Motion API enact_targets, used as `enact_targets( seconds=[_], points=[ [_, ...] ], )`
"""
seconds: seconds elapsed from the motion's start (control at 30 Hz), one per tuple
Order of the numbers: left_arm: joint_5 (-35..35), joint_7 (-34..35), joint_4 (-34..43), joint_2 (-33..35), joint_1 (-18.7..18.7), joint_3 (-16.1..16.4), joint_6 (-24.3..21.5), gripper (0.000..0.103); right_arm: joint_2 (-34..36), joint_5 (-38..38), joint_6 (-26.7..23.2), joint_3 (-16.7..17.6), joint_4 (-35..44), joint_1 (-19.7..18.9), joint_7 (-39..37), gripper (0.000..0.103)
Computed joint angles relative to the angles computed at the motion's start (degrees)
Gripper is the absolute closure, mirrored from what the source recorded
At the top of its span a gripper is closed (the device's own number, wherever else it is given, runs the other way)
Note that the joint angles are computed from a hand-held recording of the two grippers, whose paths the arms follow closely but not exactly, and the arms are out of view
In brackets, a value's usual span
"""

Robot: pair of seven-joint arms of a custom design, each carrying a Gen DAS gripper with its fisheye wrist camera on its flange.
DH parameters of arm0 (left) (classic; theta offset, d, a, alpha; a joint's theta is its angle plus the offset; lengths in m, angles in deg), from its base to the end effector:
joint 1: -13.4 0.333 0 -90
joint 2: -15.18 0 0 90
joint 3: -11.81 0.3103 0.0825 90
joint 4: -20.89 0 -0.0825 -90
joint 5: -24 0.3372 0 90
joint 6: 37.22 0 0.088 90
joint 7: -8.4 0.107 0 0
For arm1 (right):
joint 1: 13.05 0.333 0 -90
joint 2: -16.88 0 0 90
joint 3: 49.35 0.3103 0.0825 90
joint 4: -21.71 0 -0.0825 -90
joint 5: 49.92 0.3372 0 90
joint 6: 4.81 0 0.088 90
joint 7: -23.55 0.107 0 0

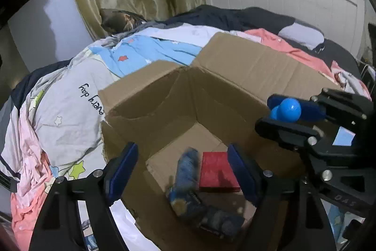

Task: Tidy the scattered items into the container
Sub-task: 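Open the left gripper to drop the tissue pack into the box, then open the right gripper to drop the blue Doraemon figure into the box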

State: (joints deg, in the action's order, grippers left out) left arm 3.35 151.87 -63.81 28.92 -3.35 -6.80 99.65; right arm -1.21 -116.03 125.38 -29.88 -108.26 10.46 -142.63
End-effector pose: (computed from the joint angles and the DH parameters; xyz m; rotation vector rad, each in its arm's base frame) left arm 0.5291 -0.3453 0.6254 -0.3102 2.6377 -0.9991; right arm 0.3365 0.3017 0.5379 -1.2482 1.8460 -1.0323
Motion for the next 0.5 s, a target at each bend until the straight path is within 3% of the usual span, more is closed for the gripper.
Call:
enact_targets(
  seconds=[0.13, 0.5],
  points=[
    [1.2, -0.1, -1.0, -0.2, -0.4, 0.0, 0.9, 0.011, -0.4, -0.1, -0.3, 0.1, -0.3, 0.0, 0.3, 0.077],
    [1.2, 0.6, -2.4, -1.8, -0.4, 0.4, 0.7, 0.005, 0.4, -2.3, -1.9, 0.3, 0.3, 0.4, 1.4, 0.077]
  ],
)
